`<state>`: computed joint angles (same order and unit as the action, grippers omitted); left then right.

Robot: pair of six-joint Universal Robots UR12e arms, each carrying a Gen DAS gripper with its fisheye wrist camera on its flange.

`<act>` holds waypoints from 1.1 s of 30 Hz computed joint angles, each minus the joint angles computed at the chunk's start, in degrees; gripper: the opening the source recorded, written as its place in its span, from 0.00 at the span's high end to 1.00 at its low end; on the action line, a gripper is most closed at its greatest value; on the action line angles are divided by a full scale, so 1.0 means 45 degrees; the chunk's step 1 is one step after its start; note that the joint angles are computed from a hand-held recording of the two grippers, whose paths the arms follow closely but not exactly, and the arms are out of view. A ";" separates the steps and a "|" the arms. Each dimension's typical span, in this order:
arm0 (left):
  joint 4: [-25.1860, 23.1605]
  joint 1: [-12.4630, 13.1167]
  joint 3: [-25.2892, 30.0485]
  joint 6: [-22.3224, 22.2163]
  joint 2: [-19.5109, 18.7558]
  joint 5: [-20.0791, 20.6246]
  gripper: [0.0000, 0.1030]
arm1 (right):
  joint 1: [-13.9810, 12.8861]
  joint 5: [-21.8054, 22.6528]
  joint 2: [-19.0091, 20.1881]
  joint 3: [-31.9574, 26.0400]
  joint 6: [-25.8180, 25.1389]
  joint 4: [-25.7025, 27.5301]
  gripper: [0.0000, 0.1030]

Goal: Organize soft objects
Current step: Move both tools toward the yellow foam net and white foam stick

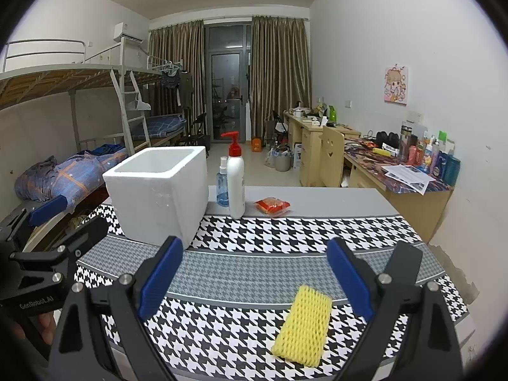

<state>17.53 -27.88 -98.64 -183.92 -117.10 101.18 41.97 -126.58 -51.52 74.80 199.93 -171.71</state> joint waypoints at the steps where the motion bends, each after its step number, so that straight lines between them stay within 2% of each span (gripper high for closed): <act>1: -0.0016 0.0009 -0.0006 -0.0033 -0.0004 -0.0040 0.01 | -0.0008 -0.0010 -0.0006 0.0033 0.0061 0.0017 0.08; 8: -0.0108 -0.0036 -0.0038 -0.0116 -0.0124 -0.0188 0.01 | -0.0019 -0.0271 -0.0086 0.0315 0.0351 0.0099 0.08; 33: -0.0708 -0.0154 0.0204 -0.0082 -0.0569 -0.1065 0.01 | -0.0292 -0.0025 -0.0283 0.1257 0.1944 0.0630 0.08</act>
<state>14.34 -28.58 -97.73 -184.29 -119.66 96.39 40.65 -126.70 -52.80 80.45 208.68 -168.87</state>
